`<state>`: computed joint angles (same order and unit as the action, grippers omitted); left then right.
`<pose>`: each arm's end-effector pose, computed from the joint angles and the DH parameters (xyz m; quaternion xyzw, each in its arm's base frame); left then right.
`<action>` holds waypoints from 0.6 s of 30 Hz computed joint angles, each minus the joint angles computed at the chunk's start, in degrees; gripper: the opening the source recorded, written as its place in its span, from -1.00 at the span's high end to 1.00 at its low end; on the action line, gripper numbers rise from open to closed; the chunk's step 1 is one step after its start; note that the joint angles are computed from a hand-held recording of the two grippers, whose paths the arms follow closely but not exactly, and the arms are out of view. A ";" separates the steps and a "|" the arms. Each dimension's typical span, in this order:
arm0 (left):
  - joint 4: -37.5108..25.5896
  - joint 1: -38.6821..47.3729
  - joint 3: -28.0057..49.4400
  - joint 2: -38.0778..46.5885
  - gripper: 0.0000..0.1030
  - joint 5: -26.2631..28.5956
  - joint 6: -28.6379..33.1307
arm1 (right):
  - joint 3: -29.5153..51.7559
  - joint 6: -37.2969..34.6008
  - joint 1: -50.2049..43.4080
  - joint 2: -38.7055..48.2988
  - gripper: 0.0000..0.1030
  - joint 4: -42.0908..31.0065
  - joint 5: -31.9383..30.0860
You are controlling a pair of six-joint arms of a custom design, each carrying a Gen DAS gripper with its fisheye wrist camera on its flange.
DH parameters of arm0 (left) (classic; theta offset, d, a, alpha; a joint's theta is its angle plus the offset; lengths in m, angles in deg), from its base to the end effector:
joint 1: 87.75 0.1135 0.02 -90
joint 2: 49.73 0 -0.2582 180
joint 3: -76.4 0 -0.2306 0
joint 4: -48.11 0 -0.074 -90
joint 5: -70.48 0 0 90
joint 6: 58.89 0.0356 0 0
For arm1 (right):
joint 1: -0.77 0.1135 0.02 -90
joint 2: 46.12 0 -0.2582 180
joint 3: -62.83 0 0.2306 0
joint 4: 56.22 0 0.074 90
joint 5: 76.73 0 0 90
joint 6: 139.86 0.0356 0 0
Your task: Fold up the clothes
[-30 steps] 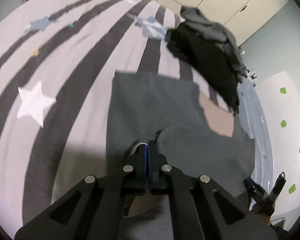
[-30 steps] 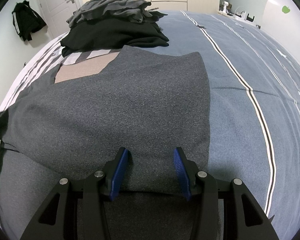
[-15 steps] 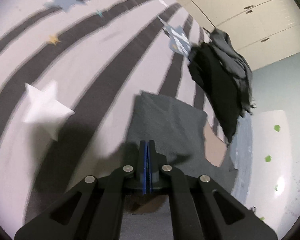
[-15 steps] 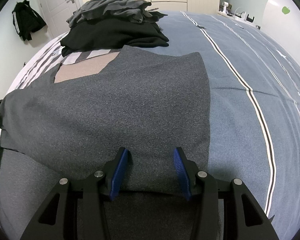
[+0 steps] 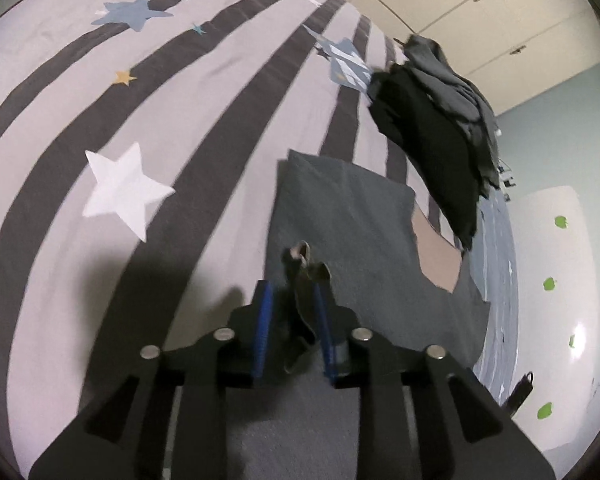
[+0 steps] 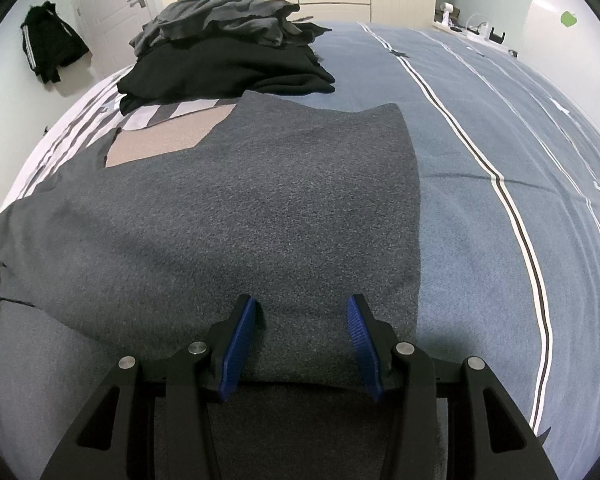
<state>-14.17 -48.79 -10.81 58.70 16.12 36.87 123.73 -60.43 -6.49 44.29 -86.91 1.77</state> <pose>0.2815 0.2009 0.1956 -0.2396 0.9165 -0.2433 0.2084 0.2753 -0.0279 0.1636 -0.0535 0.9604 0.0560 0.2678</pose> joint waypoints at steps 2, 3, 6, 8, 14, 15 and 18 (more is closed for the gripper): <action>1.22 -0.22 -2.09 -1.20 0.35 0.25 0.83 | 0.12 -0.21 -0.15 0.08 0.14 -0.16 -0.12; 1.86 -0.72 -2.73 -1.51 0.32 -0.45 0.65 | 0.17 -0.33 -0.16 0.12 0.14 -0.20 -0.15; 3.32 -1.39 -4.19 -2.28 0.32 -1.85 0.76 | 0.32 -0.84 -0.29 0.20 0.14 -0.38 -0.28; 4.29 0.25 -5.19 -3.18 0.32 -1.16 -0.51 | 0.39 -1.02 -0.44 0.25 0.14 -0.42 -0.46; 1.08 3.09 -5.26 -4.99 0.31 3.17 4.65 | 0.29 -0.39 -0.24 0.13 0.14 -0.38 -0.16; 1.12 2.51 -5.91 -5.87 0.28 2.40 6.17 | 0.29 -0.34 -0.25 0.12 0.14 -0.40 -0.19; 1.31 0.81 -7.29 -5.94 0.27 0.55 7.92 | 0.39 -0.43 -0.16 0.20 0.14 -0.40 -0.16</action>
<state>-12.86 -47.98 -18.10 52.76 16.67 44.78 124.12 -60.85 -6.66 44.49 -87.31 1.60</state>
